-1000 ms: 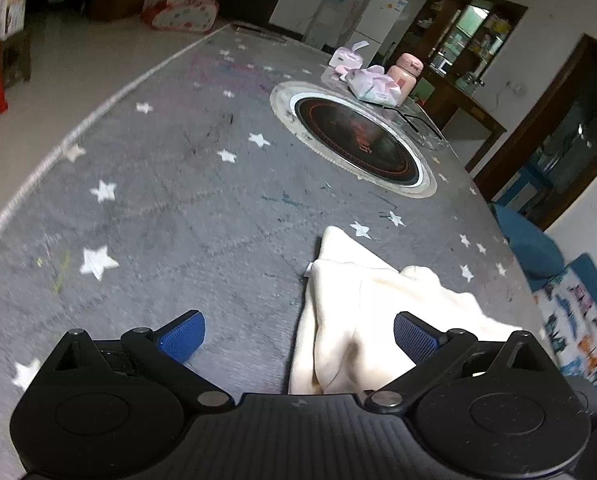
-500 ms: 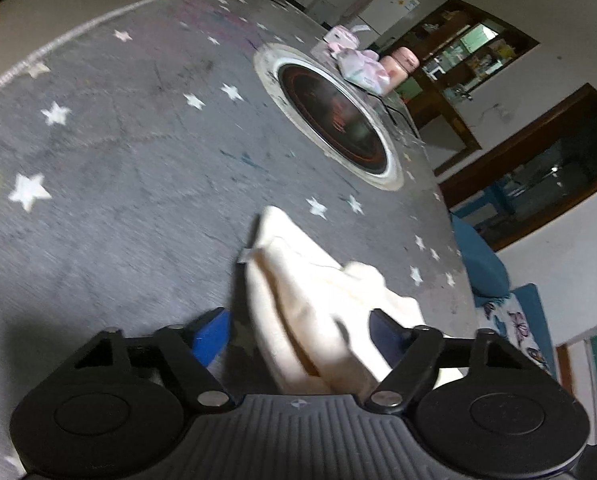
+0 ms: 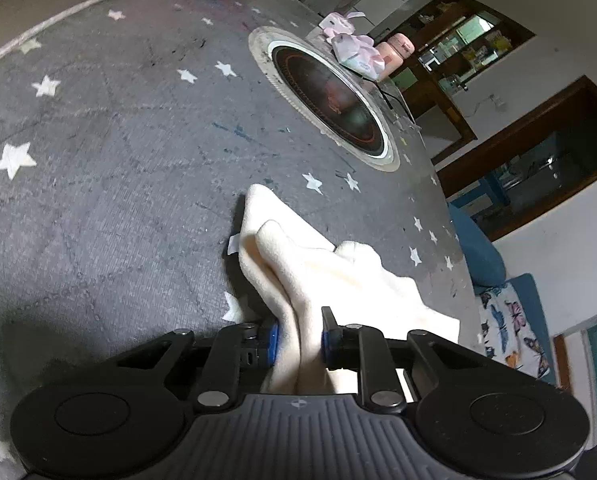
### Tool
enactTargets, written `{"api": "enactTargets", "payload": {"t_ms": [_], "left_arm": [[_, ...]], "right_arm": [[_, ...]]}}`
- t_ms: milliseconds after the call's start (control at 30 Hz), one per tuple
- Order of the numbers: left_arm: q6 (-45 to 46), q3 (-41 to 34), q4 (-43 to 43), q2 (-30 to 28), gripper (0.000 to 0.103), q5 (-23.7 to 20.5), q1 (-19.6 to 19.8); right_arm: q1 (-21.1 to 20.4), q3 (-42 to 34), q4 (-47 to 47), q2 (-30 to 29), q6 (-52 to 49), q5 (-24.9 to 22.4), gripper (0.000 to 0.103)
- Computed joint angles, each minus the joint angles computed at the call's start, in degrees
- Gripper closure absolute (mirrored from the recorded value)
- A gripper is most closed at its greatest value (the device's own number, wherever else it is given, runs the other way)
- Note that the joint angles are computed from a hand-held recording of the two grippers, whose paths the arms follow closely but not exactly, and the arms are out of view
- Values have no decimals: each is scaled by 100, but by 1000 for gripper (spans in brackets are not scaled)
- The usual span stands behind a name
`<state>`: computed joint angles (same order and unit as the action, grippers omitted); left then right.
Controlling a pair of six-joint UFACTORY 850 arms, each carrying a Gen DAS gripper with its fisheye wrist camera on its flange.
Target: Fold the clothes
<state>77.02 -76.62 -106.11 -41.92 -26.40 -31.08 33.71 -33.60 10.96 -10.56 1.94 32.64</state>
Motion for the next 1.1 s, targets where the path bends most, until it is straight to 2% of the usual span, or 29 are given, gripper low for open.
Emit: {"api": "enactTargets", "payload": {"t_ms": [67, 200, 267, 400, 533, 667, 800, 867, 900, 1000, 1100], "left_arm": [[250, 37, -127, 31, 82, 99, -41], [722, 94, -409, 79, 82, 276, -120], [856, 104, -492, 84, 81, 328, -143], [926, 94, -517, 80, 81, 389, -166], [686, 38, -297, 53, 81, 381, -154], [474, -5, -90, 52, 81, 440, -165], [908, 4, -234, 94, 81, 710, -272], [1275, 28, -475, 119, 81, 866, -339], [1381, 35, -556, 128, 81, 925, -364], [1476, 30, -606, 145, 81, 1063, -405], [1777, 51, -807, 186, 83, 1176, -452]], "right_arm": [[-28, 215, 408, 164, -122, 68, 79], [-139, 639, 1635, 473, -552, 219, 69], [-235, 831, 2304, 598, -763, 311, 68], [-424, 1074, 3049, 682, -869, 545, 66], [-822, 1186, 2641, 592, -146, 571, 64], [-1047, 1151, 2176, 404, 562, 565, 63], [-1168, 1231, 1597, 346, 1315, 717, 63], [-1156, 1231, 1409, 322, 1468, 769, 68], [-1146, 1208, 1324, 291, 1518, 783, 77], [-1098, 1224, 1300, 277, 1650, 899, 89], [-1017, 1312, 1457, 391, 1625, 1021, 92]]}}
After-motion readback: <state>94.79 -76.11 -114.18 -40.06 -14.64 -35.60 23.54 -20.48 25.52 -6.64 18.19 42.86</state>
